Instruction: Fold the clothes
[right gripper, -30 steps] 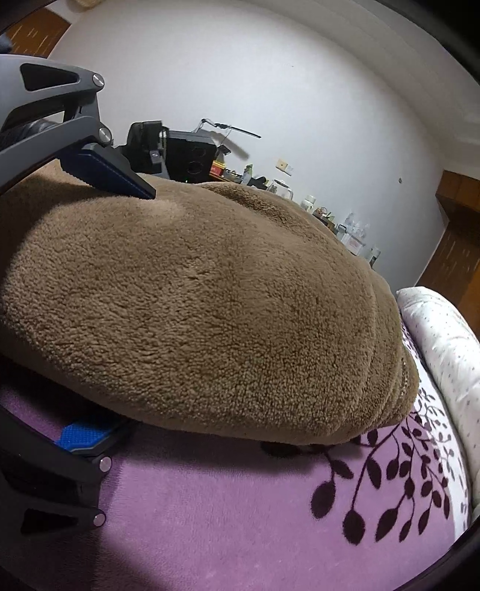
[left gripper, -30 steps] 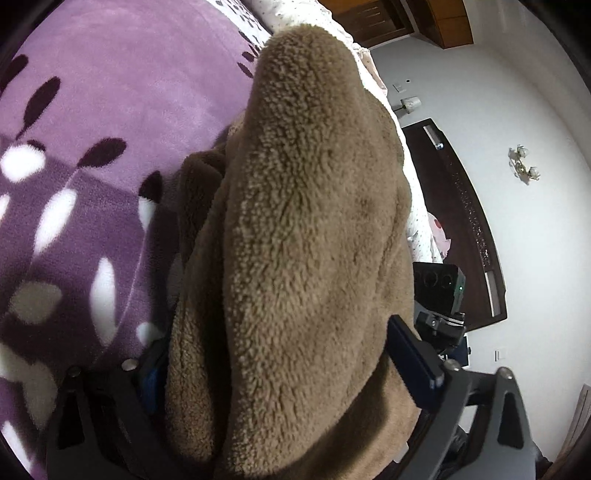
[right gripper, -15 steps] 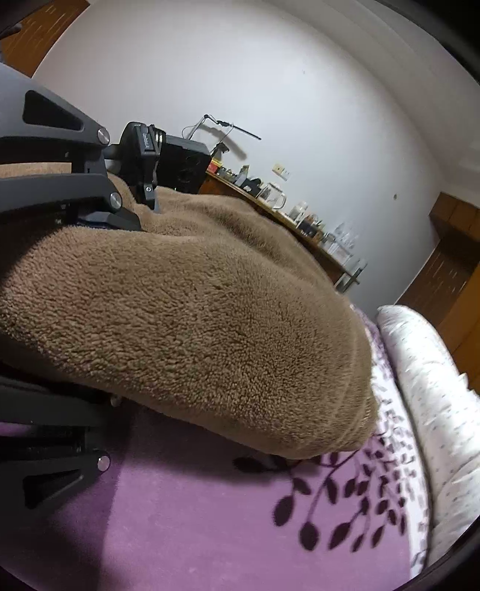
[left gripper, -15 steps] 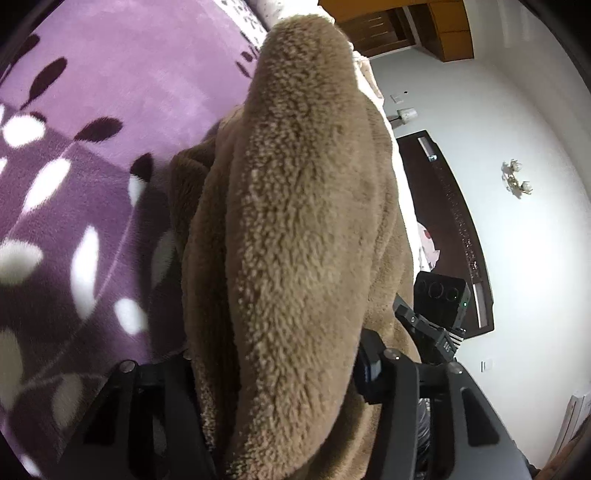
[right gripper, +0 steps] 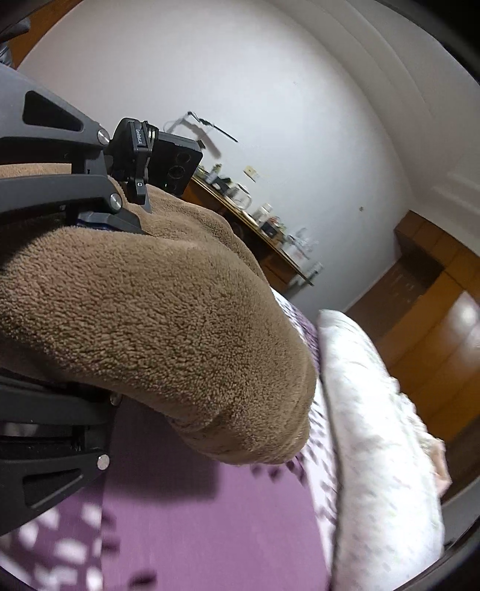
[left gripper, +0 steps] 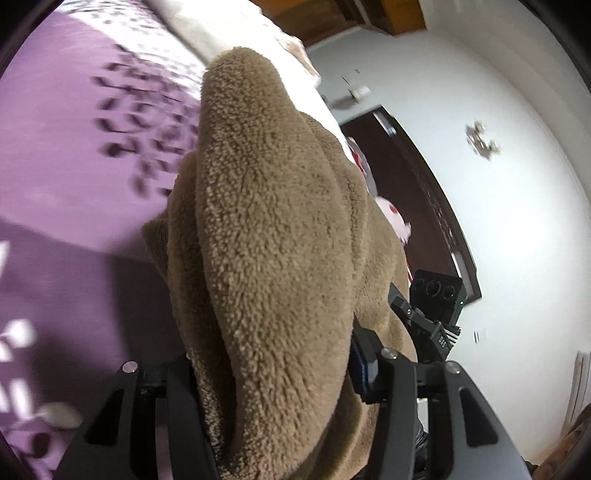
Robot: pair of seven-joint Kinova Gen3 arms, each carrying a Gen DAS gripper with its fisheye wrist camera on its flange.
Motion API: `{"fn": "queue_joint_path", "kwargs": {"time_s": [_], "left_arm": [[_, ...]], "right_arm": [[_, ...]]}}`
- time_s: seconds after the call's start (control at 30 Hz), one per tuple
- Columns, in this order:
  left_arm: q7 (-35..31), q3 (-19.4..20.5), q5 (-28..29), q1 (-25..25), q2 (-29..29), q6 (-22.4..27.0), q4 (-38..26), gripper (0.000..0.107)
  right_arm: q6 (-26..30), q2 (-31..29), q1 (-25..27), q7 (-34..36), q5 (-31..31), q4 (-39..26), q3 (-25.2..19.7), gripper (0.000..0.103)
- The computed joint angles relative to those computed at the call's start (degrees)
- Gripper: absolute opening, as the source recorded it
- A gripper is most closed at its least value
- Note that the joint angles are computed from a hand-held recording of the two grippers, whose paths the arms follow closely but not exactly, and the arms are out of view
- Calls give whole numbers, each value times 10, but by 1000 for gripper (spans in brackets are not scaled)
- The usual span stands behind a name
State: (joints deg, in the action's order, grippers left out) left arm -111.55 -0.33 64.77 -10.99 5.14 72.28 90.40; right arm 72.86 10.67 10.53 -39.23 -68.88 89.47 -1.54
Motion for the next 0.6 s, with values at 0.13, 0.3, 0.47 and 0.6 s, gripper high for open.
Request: {"fn": "queue_joint_path", "kwargs": {"time_s": [0.13, 0.3, 0.47, 0.6], "left_arm": [[43, 46, -19, 60, 36, -44, -60, 54], [110, 104, -69, 143, 111, -95, -166, 54], [164, 154, -125, 214, 203, -119, -280, 54], [203, 181, -167, 267, 265, -134, -352, 54]], "right_arm": [[54, -8, 65, 28, -6, -3, 39, 52], [116, 3, 156, 61, -11, -27, 83, 52], [175, 34, 266, 80, -11, -78, 113, 52], [200, 68, 332, 69, -5, -138, 113, 52]]}}
